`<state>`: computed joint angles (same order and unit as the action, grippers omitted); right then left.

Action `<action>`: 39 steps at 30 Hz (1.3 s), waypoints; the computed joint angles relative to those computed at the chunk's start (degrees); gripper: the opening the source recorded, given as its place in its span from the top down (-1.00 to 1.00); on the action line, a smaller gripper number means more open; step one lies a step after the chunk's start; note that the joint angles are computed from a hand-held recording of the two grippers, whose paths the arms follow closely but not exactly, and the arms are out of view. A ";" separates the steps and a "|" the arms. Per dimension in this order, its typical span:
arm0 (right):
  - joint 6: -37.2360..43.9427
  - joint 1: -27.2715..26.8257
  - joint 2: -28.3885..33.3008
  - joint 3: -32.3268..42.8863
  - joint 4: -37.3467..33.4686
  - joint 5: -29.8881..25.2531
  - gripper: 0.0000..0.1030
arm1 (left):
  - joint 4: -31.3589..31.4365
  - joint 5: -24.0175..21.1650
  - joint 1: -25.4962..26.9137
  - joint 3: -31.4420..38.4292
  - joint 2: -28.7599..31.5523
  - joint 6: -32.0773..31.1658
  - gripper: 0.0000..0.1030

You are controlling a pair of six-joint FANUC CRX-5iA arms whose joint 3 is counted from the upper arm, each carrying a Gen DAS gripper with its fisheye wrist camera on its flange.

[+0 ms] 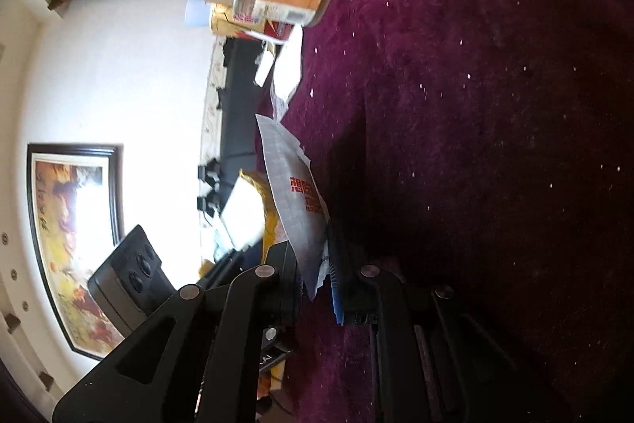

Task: Organize soft objects
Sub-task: 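Grasp the pink fluffy pompom with the left tool while the right holds the sachet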

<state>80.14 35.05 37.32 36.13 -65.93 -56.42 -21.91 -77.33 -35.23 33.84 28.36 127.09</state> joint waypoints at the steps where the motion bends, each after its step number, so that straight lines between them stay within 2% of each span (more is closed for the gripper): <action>1: 0.82 0.03 -0.39 -0.80 -0.57 1.22 0.75 | -0.41 0.01 0.00 0.07 0.02 0.31 -0.04; 4: 3.42 -0.35 -1.15 -2.85 -3.39 3.98 0.76 | -1.53 -0.49 -0.17 0.51 0.20 1.05 0.08; 6: 4.09 -0.64 -1.46 -3.56 -4.50 4.69 0.76 | -2.68 -1.08 -0.41 0.67 0.15 1.87 0.32; 8: 3.82 -0.32 -1.71 -3.53 -3.24 4.73 0.76 | -2.35 0.00 -0.01 -0.59 -0.79 2.40 0.37; 12: 3.13 0.77 -3.94 -5.37 0.89 8.22 0.76 | -2.34 1.09 0.04 -1.52 -1.51 3.05 0.38; 18: -0.03 2.40 -5.24 -6.14 7.38 11.06 0.76 | -1.28 2.52 0.34 -2.96 -2.62 3.20 0.32; 19: -1.68 2.85 -4.86 -5.69 9.31 10.83 0.88 | -0.69 2.57 0.54 -3.18 -2.89 3.05 0.32; 20: -3.96 3.44 -4.34 -5.11 11.90 10.29 0.88 | -0.10 2.81 0.70 -3.41 -3.12 3.06 0.31; 32: -3.55 3.34 -4.00 -4.82 11.84 9.77 0.88 | 1.90 2.92 0.62 -4.14 -5.85 3.21 0.27; 34: -3.28 3.11 -3.92 -4.80 11.26 9.62 0.88 | 1.00 0.90 0.09 -2.58 -6.08 3.98 0.22; 36: -3.17 3.06 -3.96 -4.92 11.09 9.61 0.88 | 1.10 1.73 -0.12 -2.69 -6.85 4.30 0.00; 38: -3.15 3.06 -3.99 -4.98 11.04 9.66 0.89 | 3.80 2.49 0.11 -3.36 -7.05 4.20 -0.08; 39: -3.10 3.02 -3.98 -4.97 10.91 9.61 0.89 | 6.89 4.50 0.47 -5.23 -7.56 3.22 -0.08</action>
